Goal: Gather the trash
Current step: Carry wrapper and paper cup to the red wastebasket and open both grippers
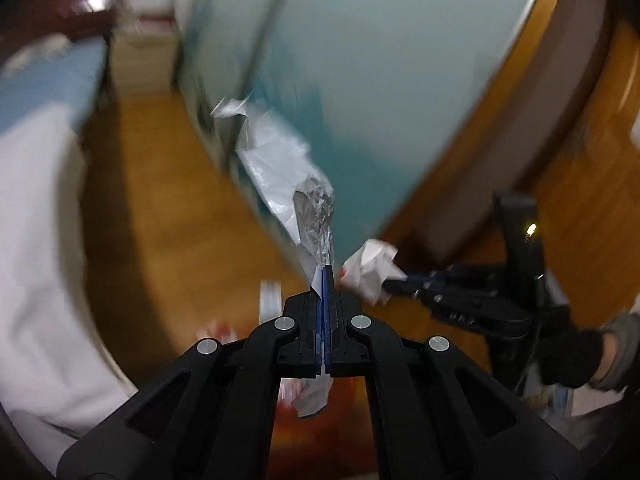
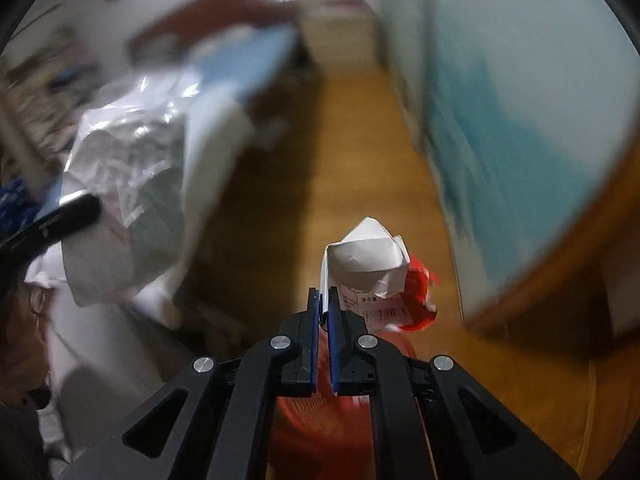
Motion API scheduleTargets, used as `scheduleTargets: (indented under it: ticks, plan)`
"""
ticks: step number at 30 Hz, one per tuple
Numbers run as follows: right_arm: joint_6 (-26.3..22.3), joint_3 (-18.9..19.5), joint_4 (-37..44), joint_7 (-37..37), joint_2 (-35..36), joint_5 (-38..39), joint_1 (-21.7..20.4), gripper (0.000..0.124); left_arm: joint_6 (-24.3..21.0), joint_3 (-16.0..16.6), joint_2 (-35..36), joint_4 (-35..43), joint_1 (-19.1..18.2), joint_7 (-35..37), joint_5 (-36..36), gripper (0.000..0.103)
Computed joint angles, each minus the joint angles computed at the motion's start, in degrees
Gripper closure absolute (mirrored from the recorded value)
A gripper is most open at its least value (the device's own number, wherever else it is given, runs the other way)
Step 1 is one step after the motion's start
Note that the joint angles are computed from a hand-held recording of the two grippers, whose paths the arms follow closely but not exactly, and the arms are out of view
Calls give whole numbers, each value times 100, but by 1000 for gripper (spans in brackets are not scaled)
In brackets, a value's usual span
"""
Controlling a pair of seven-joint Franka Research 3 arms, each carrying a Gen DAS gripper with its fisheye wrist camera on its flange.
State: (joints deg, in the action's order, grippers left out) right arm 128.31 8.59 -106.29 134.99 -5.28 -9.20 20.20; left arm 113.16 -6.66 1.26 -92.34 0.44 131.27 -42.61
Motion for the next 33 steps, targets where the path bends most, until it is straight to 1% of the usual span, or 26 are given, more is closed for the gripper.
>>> scheduleTargets:
  ticks: [1,2,3,4,6,7,9,11,12,13,14,16,17,18,19,20,21,23,24,26,29,33]
  plan:
    - [39,-42,-339,26,-127,248,-5,118,-192,-82,145,62,-94,-232,406,103]
    - [69,-67,-537,-12,-168,435,-14,118,-362,-143,264,77,-158,-384,665,103]
    - [94,-74,-694,-10,-202,552,-26,118,-652,-191,434,183,-204,-521,917,103]
    - [257,-91,-1000,37,-272,792,-30,118,-791,-232,552,253,-238,-650,1134,103]
    - [524,-89,-1233,100,-253,1157,-36,118,-1073,-294,818,523,-260,-906,1395,103]
    - [712,-113,-1357,44,-236,1402,-28,118,-1261,-304,1030,739,-245,-1149,1476,103]
    - [785,-96,-1346,-48,-152,1408,-40,118,-1562,-347,1376,1108,-213,-1478,1681,103]
    - [886,-114,-1324,-213,-71,1535,-33,118,-1694,-414,1511,1203,-205,-1748,1851,103]
    - [910,-124,-1342,-283,-59,1598,-32,118,-1866,-435,1632,1320,-185,-1823,1933,103]
    - [933,-127,-1297,-284,-4,1654,-34,117,-1841,-467,1644,1301,-167,-1856,1949,103]
    - [928,-129,-1274,-254,11,1703,-33,115,-1818,-528,1496,1082,-197,-1911,1965,103]
    - [896,-129,-1208,-157,58,1744,-33,113,-1897,-545,1464,1028,-181,-1895,1995,103]
    - [1028,-110,-1285,-103,115,1696,-23,109,-1898,-538,1440,986,-187,-1929,2043,102]
    - [998,-102,-1269,-5,105,1567,-26,96,-1900,-535,1420,952,-203,-1975,2104,102]
    - [1030,-92,-1273,109,130,1417,-32,85,-1989,-541,1529,1088,-216,-2029,2123,100]
    - [1090,-95,-1354,173,91,1323,-35,70,-2017,-555,1552,1109,-214,-2059,2096,91]
    - [1074,-84,-1323,257,94,1179,-41,70,-1984,-558,1524,1073,-203,-2070,2075,83]
    - [1004,-86,-1302,297,75,1025,-42,70,-1944,-565,1533,1130,-195,-2116,2037,35]
    - [1007,-91,-1312,331,59,976,-50,70,-1861,-567,1477,1063,-163,-2082,1956,33]
    - [1003,-76,-1293,444,44,863,-54,70,-1868,-576,1446,1063,-129,-2042,1835,33]
    - [989,-47,-1196,607,43,655,-50,70,-1674,-549,1293,892,-108,-1981,1765,33]
    - [897,-14,-883,691,165,314,-17,70,-1227,-470,1017,596,-20,-1898,1460,33]
